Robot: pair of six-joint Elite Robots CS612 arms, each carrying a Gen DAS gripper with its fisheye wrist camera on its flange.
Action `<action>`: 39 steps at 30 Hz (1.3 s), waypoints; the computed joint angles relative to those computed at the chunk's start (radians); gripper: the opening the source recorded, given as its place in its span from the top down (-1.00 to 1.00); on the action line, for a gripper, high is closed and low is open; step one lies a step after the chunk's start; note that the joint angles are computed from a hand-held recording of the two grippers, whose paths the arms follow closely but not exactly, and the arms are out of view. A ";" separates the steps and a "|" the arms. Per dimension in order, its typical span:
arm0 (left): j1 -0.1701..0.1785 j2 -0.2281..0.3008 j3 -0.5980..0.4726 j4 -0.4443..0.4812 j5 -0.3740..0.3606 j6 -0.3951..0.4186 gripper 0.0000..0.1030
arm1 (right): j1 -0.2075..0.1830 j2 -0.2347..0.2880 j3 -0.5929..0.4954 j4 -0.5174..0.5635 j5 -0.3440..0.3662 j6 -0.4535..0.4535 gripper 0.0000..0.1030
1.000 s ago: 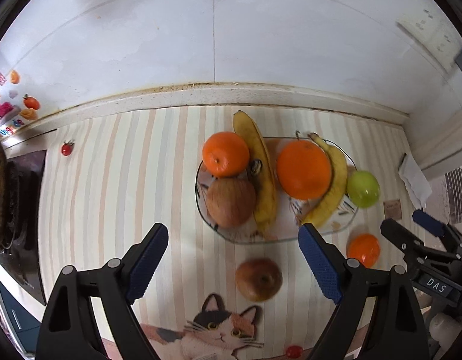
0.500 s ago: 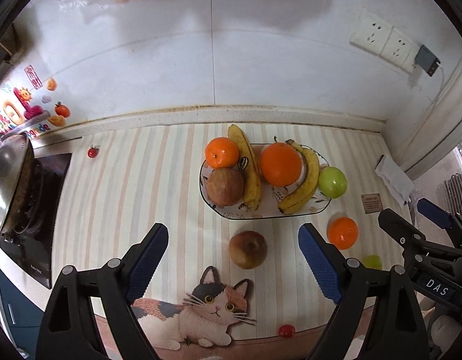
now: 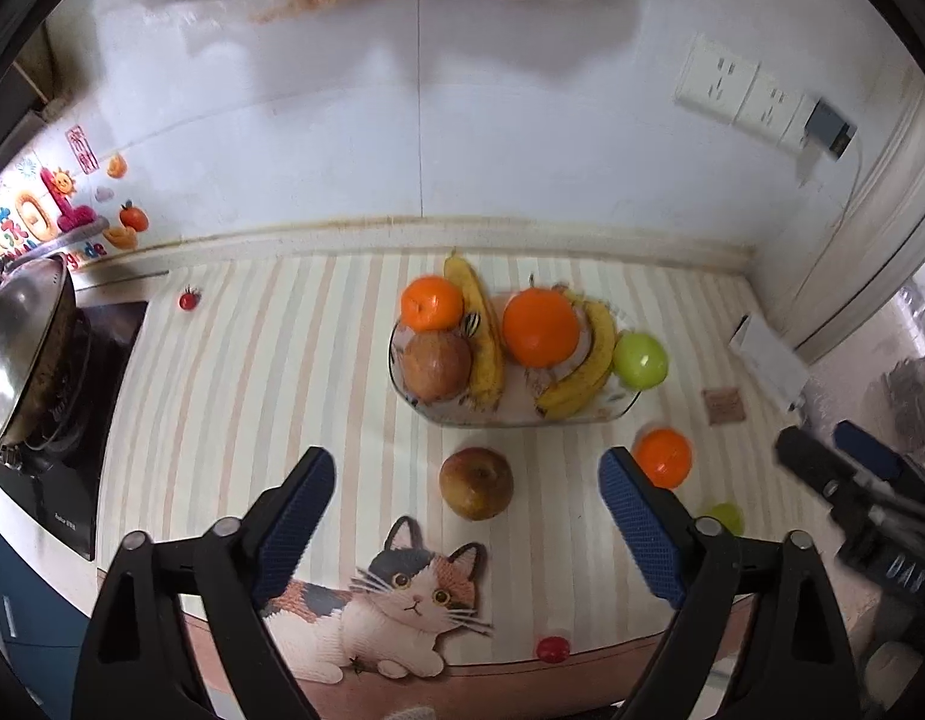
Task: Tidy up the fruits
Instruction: 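Withdraw both tools back from the plate, then grasp the dark red-brown apple with the left tool while the right tool grasps the small orange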
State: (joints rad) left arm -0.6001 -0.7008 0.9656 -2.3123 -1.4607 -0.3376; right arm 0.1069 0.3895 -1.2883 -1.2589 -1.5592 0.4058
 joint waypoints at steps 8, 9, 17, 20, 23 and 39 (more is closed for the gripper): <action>0.010 0.109 -0.128 0.186 -0.056 -0.009 -0.88 | -0.047 0.042 0.049 0.084 0.060 0.046 -0.85; 0.011 0.126 -0.151 0.213 -0.067 -0.006 -0.88 | -0.050 0.047 0.057 0.080 0.069 0.046 -0.85; 0.015 0.256 -0.349 0.428 -0.102 0.028 -0.88 | -0.051 0.043 0.171 0.083 0.086 0.026 -0.76; 0.019 0.304 -0.427 0.501 -0.134 0.035 -0.88 | -0.048 0.039 0.198 0.081 0.080 0.015 -0.76; 0.024 0.346 -0.495 0.558 -0.166 0.032 -0.88 | -0.047 0.032 0.223 0.086 0.076 0.008 -0.67; 0.028 0.269 -0.324 0.481 -0.202 0.046 -0.22 | -0.032 0.055 0.186 0.115 0.157 -0.055 -0.32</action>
State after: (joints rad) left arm -0.5725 -0.4314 0.6418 -1.8318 -1.6631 -0.2912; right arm 0.0753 0.4447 -1.1025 -1.1441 -1.4019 0.3511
